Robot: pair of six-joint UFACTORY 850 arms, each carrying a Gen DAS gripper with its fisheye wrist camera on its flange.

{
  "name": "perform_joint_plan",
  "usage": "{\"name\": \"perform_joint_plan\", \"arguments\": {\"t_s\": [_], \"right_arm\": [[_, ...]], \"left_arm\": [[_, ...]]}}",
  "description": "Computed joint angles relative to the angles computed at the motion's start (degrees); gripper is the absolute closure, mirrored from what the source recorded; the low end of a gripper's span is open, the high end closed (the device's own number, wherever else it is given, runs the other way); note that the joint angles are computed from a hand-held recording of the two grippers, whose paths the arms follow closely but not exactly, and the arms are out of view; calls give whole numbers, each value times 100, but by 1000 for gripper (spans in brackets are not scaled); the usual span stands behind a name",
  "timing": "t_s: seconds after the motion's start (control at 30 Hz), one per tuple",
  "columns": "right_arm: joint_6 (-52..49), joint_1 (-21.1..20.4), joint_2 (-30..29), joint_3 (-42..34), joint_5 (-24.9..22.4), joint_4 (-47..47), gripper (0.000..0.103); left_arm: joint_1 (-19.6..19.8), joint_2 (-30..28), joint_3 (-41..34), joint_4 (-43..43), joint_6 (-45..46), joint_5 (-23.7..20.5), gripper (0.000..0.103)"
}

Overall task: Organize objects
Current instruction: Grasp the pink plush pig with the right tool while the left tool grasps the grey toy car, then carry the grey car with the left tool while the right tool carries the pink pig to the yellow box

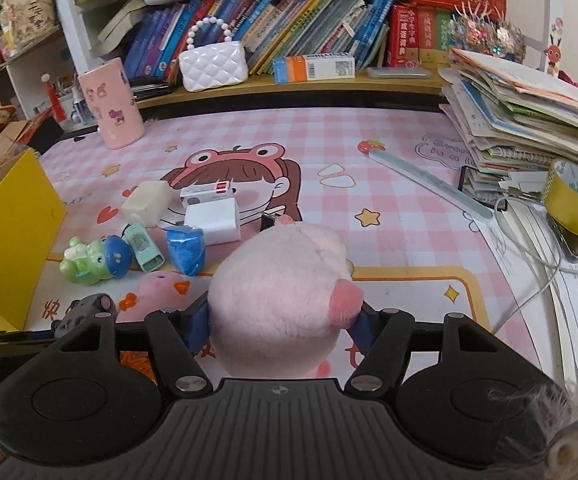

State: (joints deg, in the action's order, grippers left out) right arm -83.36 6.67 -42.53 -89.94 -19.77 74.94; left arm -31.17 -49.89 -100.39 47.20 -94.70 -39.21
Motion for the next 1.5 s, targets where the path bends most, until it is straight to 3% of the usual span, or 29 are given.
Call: {"name": "perform_joint_plan", "arguments": {"t_s": [0.17, 0.43, 0.73, 1.1, 1.3, 1.5], "right_arm": [[-126, 4, 56, 77, 21, 76, 38], [-894, 52, 364, 509, 95, 760, 38], [-2506, 245, 1076, 1493, 405, 2418, 38], [-4609, 882, 2202, 2938, 663, 4867, 38], [-4458, 1315, 2604, 3471, 786, 4915, 38], [-4973, 1773, 2895, 3881, 779, 5724, 38]], "left_arm": [[-31, 92, 119, 185, -235, -53, 65], [-162, 831, 1016, 1189, -1634, 122, 66], [-288, 1505, 2042, 1927, -2545, 504, 66], [-420, 2770, 3828, 3132, -3862, 612, 66], [-463, 3446, 4728, 3559, -4451, 539, 66], [-559, 4053, 5449, 3624, -4604, 342, 66]]}}
